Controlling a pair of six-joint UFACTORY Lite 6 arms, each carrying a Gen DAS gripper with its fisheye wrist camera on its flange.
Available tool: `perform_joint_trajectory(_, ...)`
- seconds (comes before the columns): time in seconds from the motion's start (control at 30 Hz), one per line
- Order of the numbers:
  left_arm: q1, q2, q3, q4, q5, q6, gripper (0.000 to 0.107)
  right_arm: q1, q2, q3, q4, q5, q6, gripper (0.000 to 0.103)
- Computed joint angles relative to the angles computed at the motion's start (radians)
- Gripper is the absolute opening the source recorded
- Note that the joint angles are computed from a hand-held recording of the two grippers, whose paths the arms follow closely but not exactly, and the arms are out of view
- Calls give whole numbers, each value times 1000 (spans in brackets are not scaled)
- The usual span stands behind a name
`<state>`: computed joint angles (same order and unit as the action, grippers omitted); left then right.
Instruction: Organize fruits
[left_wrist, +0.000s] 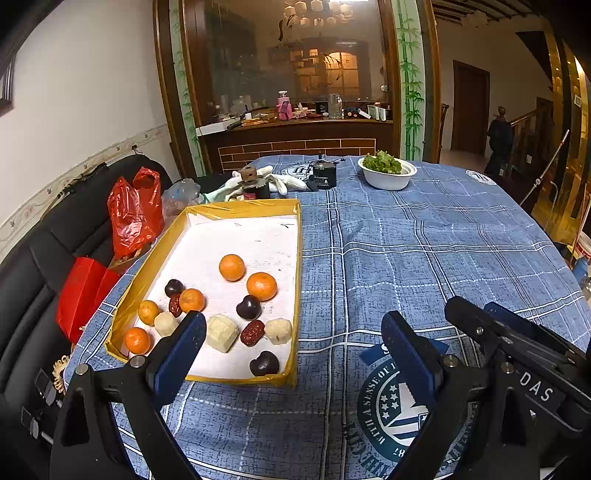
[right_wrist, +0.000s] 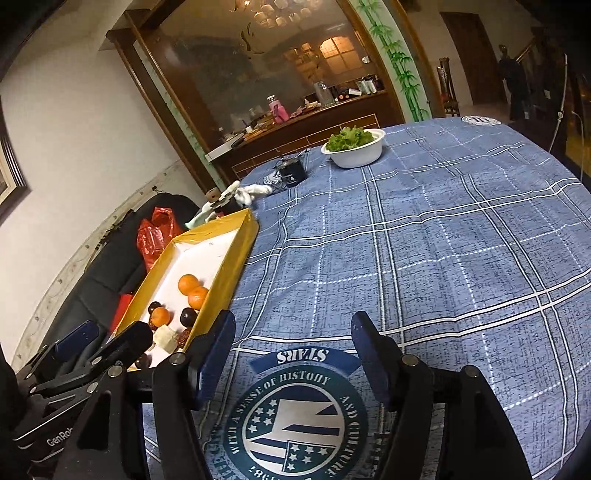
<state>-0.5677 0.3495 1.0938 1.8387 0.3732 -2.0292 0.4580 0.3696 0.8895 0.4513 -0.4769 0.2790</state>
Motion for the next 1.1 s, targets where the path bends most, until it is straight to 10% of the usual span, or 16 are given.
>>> perform_joint_trajectory(1.1,81,-50,-92,729,-57,-761,95,10,-82,-87,405,31,-382,72)
